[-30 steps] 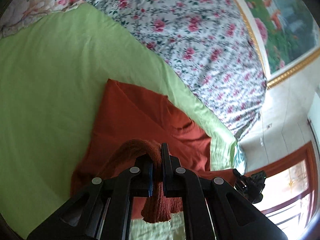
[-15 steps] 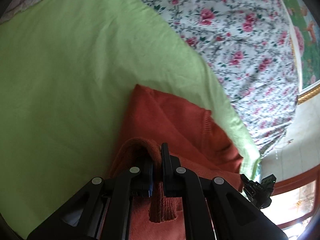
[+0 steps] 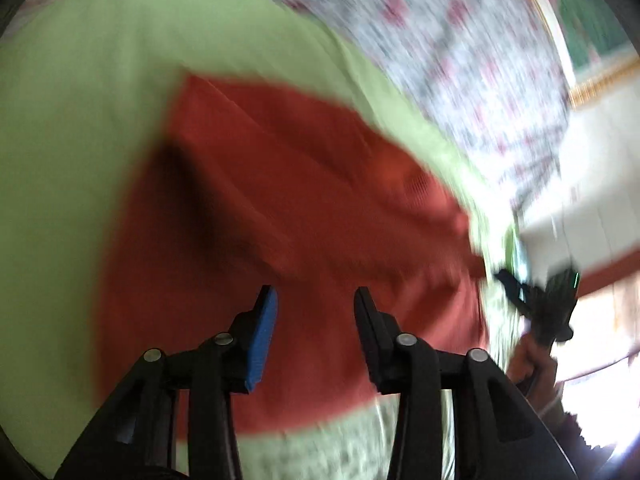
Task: Fold small clothes
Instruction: 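Lift the hem with both grippers and fold it over onto the strip, releasing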
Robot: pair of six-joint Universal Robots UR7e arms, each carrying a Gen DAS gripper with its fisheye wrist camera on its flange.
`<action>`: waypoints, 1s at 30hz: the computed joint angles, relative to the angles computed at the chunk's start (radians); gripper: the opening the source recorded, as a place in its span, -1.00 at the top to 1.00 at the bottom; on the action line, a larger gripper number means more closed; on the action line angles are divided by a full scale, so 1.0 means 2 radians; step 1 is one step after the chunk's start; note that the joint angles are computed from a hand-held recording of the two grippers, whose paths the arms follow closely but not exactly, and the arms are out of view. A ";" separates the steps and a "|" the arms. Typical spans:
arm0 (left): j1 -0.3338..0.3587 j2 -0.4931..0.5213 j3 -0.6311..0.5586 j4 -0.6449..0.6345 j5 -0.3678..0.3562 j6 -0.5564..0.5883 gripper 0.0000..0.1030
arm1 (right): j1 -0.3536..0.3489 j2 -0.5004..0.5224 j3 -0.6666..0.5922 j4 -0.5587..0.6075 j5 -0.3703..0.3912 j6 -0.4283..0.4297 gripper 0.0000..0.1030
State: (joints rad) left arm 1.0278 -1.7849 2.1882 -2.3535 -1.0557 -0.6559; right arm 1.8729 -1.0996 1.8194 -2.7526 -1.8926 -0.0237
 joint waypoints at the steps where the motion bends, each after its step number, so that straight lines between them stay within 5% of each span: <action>1: -0.003 0.013 -0.001 0.010 -0.009 0.005 0.18 | 0.005 -0.001 0.001 0.022 0.012 -0.016 0.49; 7: -0.007 0.081 -0.035 0.049 0.025 0.033 0.17 | 0.040 0.061 -0.035 0.190 -0.019 -0.129 0.49; 13: 0.034 0.129 -0.107 0.037 0.072 0.079 0.19 | 0.025 0.114 -0.105 0.146 -0.060 -0.134 0.54; 17: 0.054 0.149 -0.144 0.027 0.142 0.061 0.14 | 0.024 0.144 -0.156 0.084 -0.115 -0.126 0.53; 23: 0.045 0.105 -0.113 0.000 0.160 0.013 -0.17 | 0.016 0.119 -0.152 0.053 -0.101 -0.078 0.53; 30: -0.015 0.006 -0.020 0.068 0.152 -0.098 -0.17 | 0.025 0.070 -0.065 0.063 -0.082 -0.040 0.53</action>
